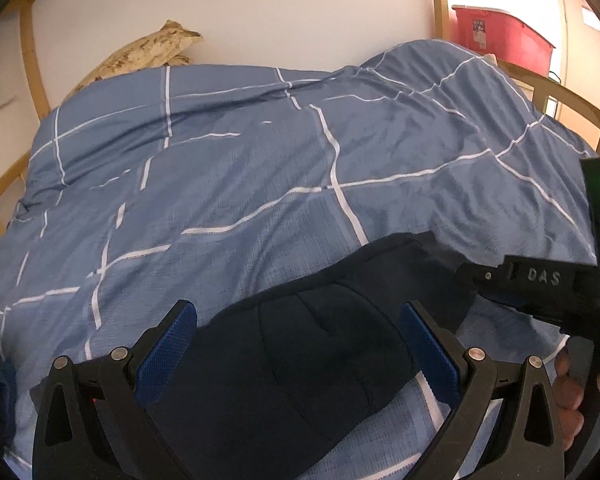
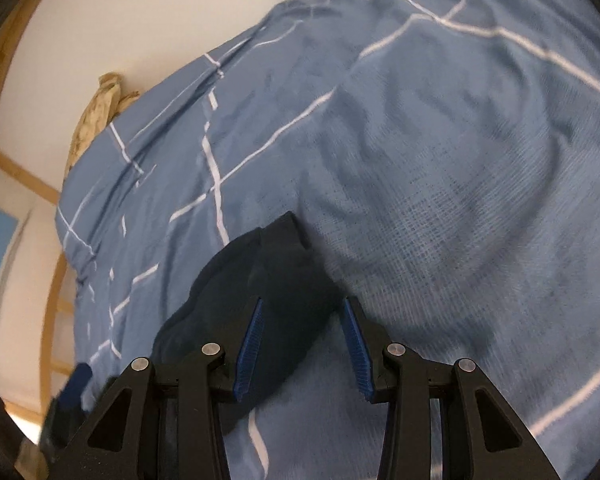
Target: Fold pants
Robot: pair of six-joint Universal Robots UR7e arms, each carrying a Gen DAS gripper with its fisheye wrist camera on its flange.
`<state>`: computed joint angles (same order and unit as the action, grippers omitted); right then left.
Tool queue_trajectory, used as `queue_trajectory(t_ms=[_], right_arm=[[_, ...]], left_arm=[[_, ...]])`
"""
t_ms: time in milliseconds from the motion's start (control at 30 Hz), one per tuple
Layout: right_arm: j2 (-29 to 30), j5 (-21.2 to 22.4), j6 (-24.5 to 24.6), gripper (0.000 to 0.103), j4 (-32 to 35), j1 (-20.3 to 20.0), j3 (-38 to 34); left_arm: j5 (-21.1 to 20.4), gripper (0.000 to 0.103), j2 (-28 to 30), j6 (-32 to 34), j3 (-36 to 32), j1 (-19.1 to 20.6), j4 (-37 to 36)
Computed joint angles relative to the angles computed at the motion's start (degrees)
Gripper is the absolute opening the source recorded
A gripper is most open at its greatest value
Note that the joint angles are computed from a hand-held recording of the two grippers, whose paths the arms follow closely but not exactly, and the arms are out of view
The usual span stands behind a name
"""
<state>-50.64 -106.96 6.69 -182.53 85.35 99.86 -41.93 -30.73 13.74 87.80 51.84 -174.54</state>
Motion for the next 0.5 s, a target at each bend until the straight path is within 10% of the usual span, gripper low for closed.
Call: queue_trajectory(t_ms=[300, 500], right_arm=[[0.81, -0.44, -4.47, 0.013, -5.27, 0.29, 0.74], [4.71, -19.10, -13.52, 0.012, -10.01, 4.72, -1.65]], left_arm=[[0.33, 0.103, 1.02, 0.41, -0.33, 0.45, -0.05], [0.48, 0.103, 0.79, -1.25, 0.15, 0.44, 1.60]])
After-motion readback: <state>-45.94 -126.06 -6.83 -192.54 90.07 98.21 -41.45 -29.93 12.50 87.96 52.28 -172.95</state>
